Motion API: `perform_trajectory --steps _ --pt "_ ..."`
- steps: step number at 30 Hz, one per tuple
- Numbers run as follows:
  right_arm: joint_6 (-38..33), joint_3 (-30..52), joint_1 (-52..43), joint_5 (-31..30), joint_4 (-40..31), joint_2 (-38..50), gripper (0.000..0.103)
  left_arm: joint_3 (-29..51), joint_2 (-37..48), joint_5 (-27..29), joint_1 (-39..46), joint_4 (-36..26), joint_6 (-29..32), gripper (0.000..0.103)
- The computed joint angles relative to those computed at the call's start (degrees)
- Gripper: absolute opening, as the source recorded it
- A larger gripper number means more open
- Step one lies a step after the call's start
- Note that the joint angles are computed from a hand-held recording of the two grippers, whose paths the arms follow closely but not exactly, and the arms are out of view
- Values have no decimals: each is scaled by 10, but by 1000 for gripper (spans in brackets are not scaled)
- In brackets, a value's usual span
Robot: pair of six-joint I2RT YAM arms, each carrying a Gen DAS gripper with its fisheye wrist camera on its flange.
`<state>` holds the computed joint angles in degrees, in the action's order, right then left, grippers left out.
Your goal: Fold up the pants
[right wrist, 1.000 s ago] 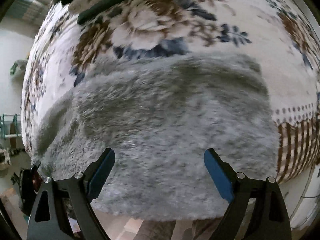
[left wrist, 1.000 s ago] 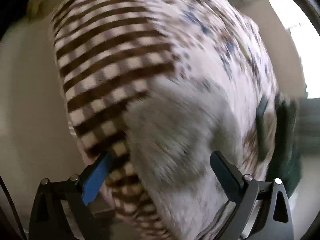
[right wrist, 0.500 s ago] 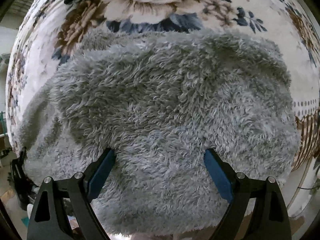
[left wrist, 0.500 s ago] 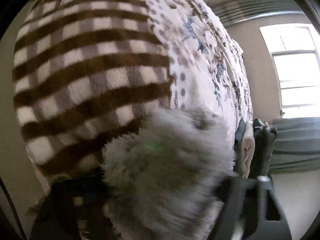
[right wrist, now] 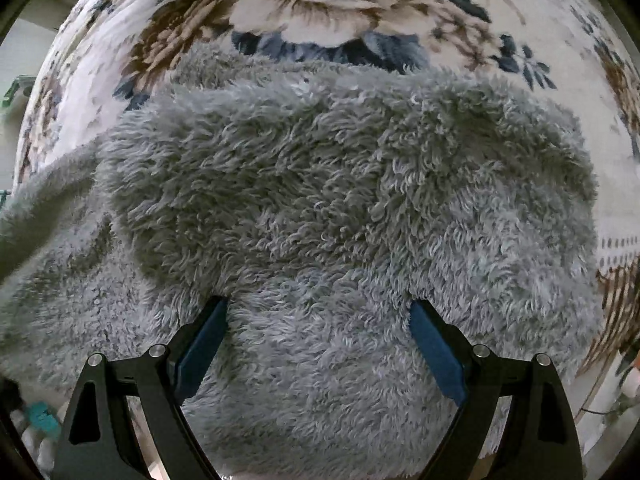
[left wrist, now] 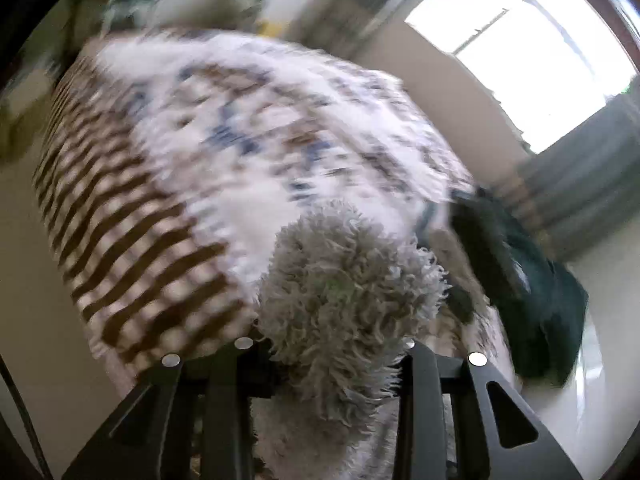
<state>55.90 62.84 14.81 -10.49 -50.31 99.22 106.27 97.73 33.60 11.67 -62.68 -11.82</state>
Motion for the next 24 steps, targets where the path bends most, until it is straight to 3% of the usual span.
perform_trajectory --steps 6,8,12,17,20,24 --pt "-36 -53 -43 -37 15 -72 93 124 -22 16 -161 -76 -13 28" --pt "-56 -80 -75 -45 3 -119 93 130 -32 13 -243 -84 -27 28" --pt "-118 -124 -179 -43 -79 -228 93 93 -33 -45 -413 -94 -55 28" --pt "-303 -166 -401 9 -198 -331 93 12 -10 -156 -572 -80 -62 28" --pt "-418 -176 -539 35 -219 -340 93 -24 8 -215 -628 -74 -49 28" --pt "-509 -158 -643 52 -220 -325 93 -51 30 -251 -662 -73 -49 28"
